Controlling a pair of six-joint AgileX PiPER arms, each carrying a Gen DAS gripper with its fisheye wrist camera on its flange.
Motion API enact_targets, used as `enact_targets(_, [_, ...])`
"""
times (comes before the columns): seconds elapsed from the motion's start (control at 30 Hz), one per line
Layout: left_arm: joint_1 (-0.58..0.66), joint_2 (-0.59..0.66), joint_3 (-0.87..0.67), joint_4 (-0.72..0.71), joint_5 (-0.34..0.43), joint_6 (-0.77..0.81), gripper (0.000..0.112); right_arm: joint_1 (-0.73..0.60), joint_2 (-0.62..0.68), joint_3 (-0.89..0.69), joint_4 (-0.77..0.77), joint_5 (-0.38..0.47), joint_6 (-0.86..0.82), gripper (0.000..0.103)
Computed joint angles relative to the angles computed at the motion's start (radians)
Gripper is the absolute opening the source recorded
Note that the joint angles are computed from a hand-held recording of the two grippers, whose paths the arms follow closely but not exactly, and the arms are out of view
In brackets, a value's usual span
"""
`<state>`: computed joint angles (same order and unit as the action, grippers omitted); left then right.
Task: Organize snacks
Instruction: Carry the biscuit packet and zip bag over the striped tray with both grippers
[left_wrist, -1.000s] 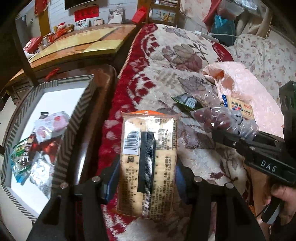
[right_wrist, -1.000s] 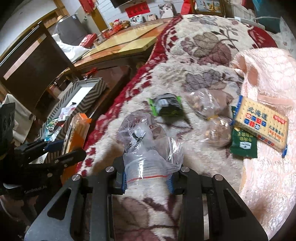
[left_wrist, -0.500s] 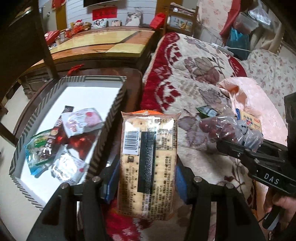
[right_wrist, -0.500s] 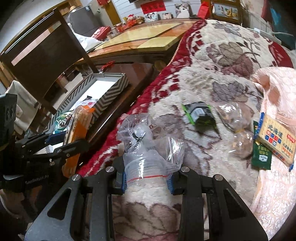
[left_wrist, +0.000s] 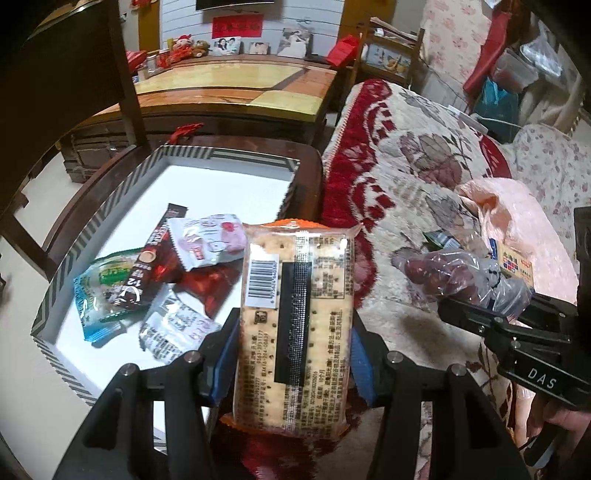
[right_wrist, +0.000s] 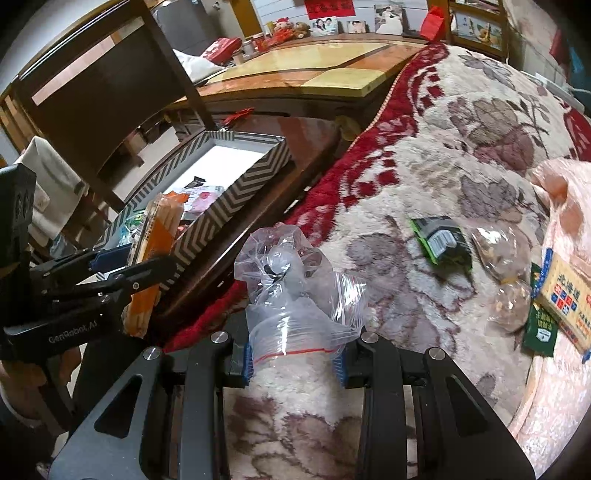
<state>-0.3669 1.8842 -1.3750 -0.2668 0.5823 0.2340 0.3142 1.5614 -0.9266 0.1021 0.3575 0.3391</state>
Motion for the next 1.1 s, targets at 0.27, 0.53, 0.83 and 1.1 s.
enact_targets(0.27, [0.058,0.007,-0.01,-0.022,0.003,0.018,0.056,0.04,0.082,-0.123,-0.019,0.057,-0.004,0.031])
enact_targets(0.53, [0.119,0.017,-0.023,-0.008,-0.007,0.012,0.056,0.082,0.185,-0.275,-0.013,0.11,-0.03,0.031])
enact_targets(0.83, [0.202,0.05,-0.069,-0.027,0.006,0.025,0.056,0.122,0.313,-0.478,-0.035,0.193,-0.041,0.031])
enact_targets(1.1, [0.26,0.106,-0.13,-0.019,0.032,0.004,0.056,0.13,0.449,-0.694,-0.026,0.285,-0.077,0.031])
